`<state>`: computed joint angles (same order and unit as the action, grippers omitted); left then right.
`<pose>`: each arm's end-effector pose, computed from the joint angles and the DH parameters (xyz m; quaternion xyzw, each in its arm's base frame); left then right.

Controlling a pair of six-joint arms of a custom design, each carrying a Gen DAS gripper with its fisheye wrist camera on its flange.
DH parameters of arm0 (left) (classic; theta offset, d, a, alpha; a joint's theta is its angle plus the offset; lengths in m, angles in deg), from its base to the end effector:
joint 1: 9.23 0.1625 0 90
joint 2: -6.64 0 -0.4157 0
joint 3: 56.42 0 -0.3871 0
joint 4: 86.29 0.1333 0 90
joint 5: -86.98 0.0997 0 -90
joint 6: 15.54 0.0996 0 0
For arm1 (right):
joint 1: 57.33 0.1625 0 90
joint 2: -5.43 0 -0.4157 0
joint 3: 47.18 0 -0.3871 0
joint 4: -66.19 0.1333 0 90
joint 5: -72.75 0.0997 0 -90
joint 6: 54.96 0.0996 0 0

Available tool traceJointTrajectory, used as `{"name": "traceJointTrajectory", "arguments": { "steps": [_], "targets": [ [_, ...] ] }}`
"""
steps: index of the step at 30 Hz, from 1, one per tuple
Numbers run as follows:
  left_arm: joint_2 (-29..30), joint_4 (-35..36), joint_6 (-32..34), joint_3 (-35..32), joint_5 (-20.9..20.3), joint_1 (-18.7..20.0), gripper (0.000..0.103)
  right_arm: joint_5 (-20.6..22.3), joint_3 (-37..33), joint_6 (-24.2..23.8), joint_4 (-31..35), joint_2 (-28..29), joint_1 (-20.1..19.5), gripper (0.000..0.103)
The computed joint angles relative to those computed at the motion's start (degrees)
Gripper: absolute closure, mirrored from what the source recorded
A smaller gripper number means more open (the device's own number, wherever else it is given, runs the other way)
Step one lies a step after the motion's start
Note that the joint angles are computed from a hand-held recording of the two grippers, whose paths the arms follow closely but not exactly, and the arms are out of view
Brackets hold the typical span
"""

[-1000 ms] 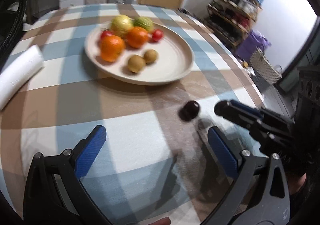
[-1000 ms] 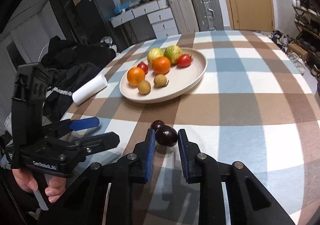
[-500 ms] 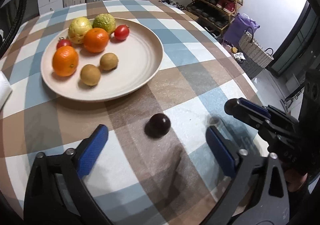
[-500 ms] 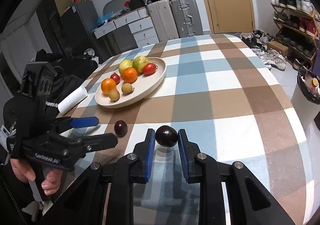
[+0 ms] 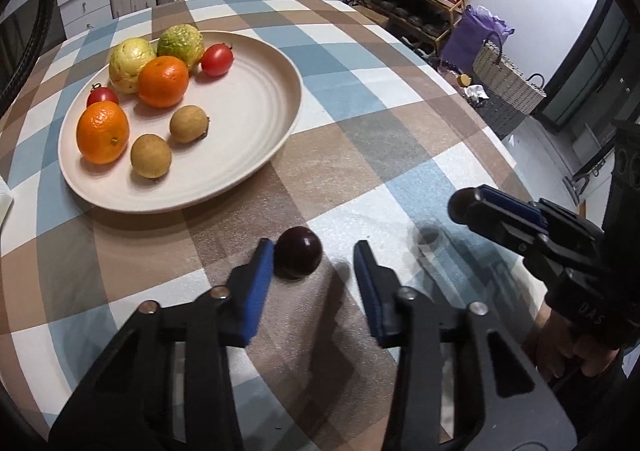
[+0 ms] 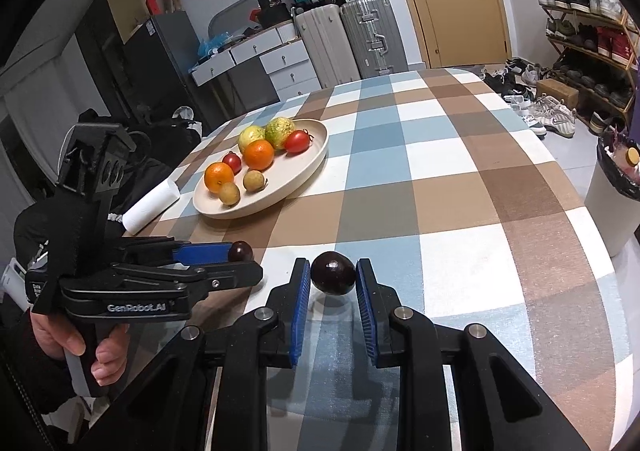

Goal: Organize fruits
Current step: 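Close the left tool on the other dark plum while the right tool holds its plum, then carry both plums onto the cream plate and open both tools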

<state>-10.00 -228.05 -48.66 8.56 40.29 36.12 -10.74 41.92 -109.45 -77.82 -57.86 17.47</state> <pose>-0.3903 -0.6820 -0.0741 0.0824 0.9254 -0.2531 0.2697 -0.0361 -0.6844 0.3252 0.3386 -0.9073 0.2311 0.0938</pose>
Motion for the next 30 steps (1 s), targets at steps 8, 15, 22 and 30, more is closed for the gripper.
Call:
{"name": "traceJointTrajectory", "arguments": {
  "steps": [8, 15, 22, 30],
  "targets": [
    [-1.0, -0.6, 0.3, 1.1, -0.8, 0.2, 0.081, 0.5, 0.1, 0.2, 0.3, -0.2, -0.3, 0.079],
    [-1.0, -3.2, 3.2, 1.6, 0.1, -0.9, 0.081, 0.5, 0.0, 0.4, 0.1, -0.1, -0.3, 0.079],
    [-3.0, -6.7, 4.0, 3.6, 1.1, -1.7, 0.081, 0.7, -0.5, 1.0, 0.1, 0.1, -0.1, 0.079],
    [-5.3, -9.8, 5.8, 3.9, 2.8, -1.3, 0.081, 2.3, -4.6, 0.6, 1.9, 2.0, 1.9, 0.079]
  ]
}}
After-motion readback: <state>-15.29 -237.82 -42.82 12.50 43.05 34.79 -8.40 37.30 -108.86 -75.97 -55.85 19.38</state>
